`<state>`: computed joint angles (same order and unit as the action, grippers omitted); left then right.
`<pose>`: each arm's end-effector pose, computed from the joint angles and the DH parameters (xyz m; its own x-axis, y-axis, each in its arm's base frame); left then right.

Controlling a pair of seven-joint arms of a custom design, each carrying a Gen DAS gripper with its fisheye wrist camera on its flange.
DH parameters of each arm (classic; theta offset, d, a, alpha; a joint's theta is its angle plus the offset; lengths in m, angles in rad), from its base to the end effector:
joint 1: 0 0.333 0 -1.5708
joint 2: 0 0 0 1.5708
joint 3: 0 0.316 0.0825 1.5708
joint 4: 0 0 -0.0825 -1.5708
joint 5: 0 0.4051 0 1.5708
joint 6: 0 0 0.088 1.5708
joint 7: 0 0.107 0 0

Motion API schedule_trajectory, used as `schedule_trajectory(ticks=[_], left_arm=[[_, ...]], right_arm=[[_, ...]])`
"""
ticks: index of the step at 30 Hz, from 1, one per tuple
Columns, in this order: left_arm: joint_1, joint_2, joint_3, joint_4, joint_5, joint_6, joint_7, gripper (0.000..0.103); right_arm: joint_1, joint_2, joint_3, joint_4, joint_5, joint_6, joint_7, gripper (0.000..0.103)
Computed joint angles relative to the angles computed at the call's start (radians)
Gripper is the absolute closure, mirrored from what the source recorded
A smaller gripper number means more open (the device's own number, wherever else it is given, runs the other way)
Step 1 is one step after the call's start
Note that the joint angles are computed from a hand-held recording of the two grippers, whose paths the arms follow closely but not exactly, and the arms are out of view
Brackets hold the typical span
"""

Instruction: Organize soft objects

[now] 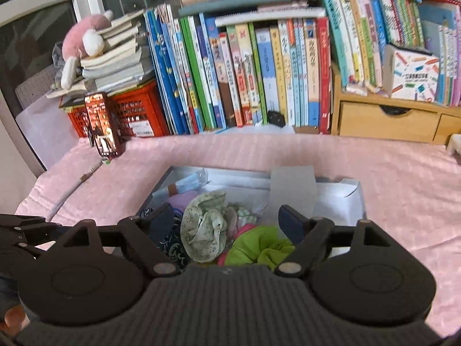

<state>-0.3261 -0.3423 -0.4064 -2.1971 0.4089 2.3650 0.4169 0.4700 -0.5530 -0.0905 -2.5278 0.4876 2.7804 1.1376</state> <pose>0.3766 -0.3581 0.5598 0.1361 -0.9814 0.1354 -0.7742 -0.1907 -0.6036 0.4235 0.1421 0.5444 0.4720 -0.8636 -0.1772 -0.6413 -0.1985 -0.7411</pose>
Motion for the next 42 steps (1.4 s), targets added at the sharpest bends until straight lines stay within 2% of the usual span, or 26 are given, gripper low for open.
schedule_trajectory(ticks=[7, 11, 16, 24, 30, 37, 42], left_arm=[[0.009, -0.039, -0.048, -0.017, 0.098, 0.006, -0.064, 0.016], [0.011, -0.05, -0.076, -0.014, 0.154, -0.011, -0.097, 0.014], [-0.002, -0.063, -0.083, -0.025, 0.179, 0.0, -0.123, 0.013], [-0.004, -0.093, -0.108, -0.047, 0.222, 0.007, -0.166, 0.011], [0.001, -0.113, -0.123, -0.067, 0.238, 0.032, -0.206, 0.008], [0.009, -0.121, -0.152, -0.073, 0.282, 0.017, -0.251, 0.004], [-0.001, -0.111, -0.153, -0.069, 0.295, 0.005, -0.256, 0.004]], right_arm=[[0.032, -0.102, -0.036, -0.079, 0.019, 0.08, -0.041, 0.01], [0.056, -0.167, -0.057, -0.13, 0.001, 0.142, -0.07, 0.003], [0.072, -0.238, -0.067, -0.194, -0.062, 0.228, -0.071, 0.0], [0.063, -0.315, -0.06, -0.266, -0.185, 0.291, -0.029, 0.0], [0.065, -0.354, -0.074, -0.296, -0.239, 0.292, 0.014, 0.0], [0.052, -0.387, -0.083, -0.327, -0.271, 0.291, 0.053, 0.0], [0.046, -0.397, -0.094, -0.339, -0.283, 0.289, 0.068, 0.0]])
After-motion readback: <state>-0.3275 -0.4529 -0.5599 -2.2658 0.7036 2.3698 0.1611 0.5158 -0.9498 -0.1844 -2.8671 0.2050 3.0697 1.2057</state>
